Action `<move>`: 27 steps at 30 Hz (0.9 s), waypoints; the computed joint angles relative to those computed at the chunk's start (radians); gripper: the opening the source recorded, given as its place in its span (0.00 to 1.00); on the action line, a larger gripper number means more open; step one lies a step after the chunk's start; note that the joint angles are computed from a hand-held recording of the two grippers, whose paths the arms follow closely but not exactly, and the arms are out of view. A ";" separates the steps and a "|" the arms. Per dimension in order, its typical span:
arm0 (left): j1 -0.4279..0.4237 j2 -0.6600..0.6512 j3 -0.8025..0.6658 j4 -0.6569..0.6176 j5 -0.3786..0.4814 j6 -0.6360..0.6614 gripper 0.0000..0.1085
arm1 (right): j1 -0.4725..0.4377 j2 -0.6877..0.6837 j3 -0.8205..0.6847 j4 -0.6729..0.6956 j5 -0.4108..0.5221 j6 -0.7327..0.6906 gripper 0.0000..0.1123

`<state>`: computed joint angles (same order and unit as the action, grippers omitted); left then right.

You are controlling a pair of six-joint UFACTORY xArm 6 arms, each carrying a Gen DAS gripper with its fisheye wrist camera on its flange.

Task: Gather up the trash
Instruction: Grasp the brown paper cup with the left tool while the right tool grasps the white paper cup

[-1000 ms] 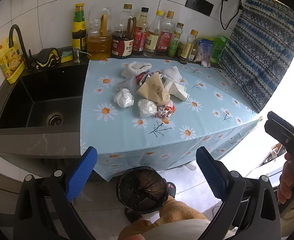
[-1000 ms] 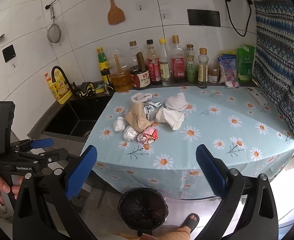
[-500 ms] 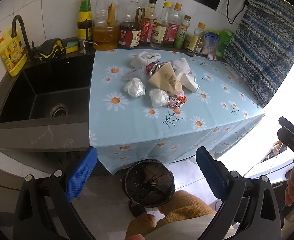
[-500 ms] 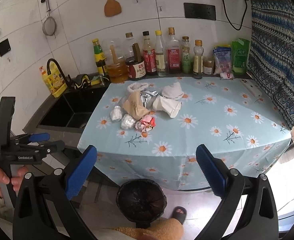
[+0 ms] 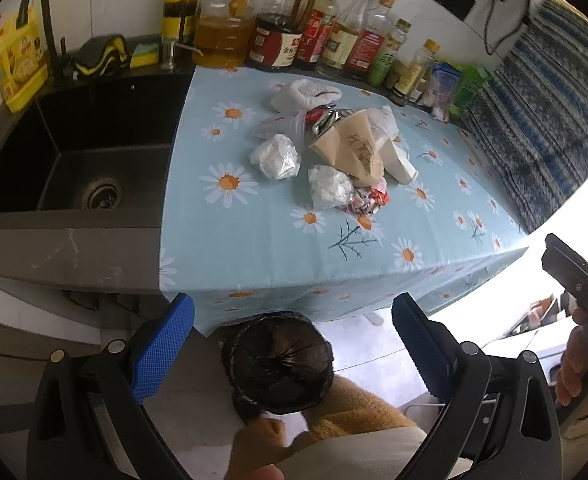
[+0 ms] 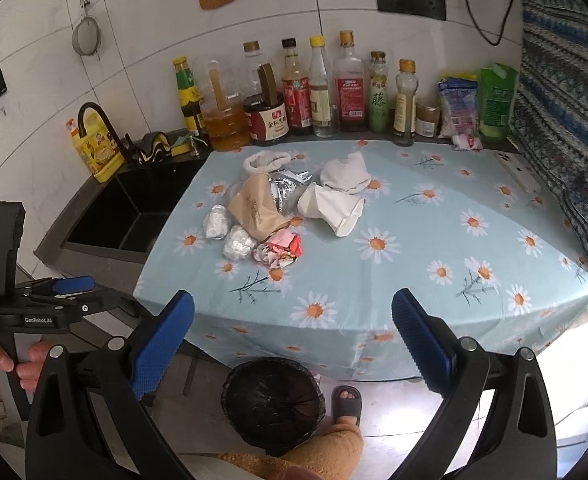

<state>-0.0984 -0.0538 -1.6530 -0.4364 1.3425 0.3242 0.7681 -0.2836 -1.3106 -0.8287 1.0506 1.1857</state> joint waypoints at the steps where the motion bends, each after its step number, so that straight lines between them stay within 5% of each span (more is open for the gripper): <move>1: -0.003 0.012 -0.010 0.000 0.002 -0.011 0.89 | -0.022 0.006 -0.004 0.018 -0.014 -0.026 0.87; 9: -0.032 0.191 -0.205 -0.051 0.085 -0.161 0.89 | -0.225 0.092 -0.080 0.237 -0.136 -0.326 0.87; 17: -0.088 0.304 -0.339 -0.051 0.079 -0.280 0.89 | -0.376 0.188 -0.143 0.542 -0.197 -0.659 0.87; 27: -0.151 0.465 -0.528 -0.047 0.041 -0.450 0.89 | -0.473 0.386 -0.362 0.783 -0.139 -1.029 0.80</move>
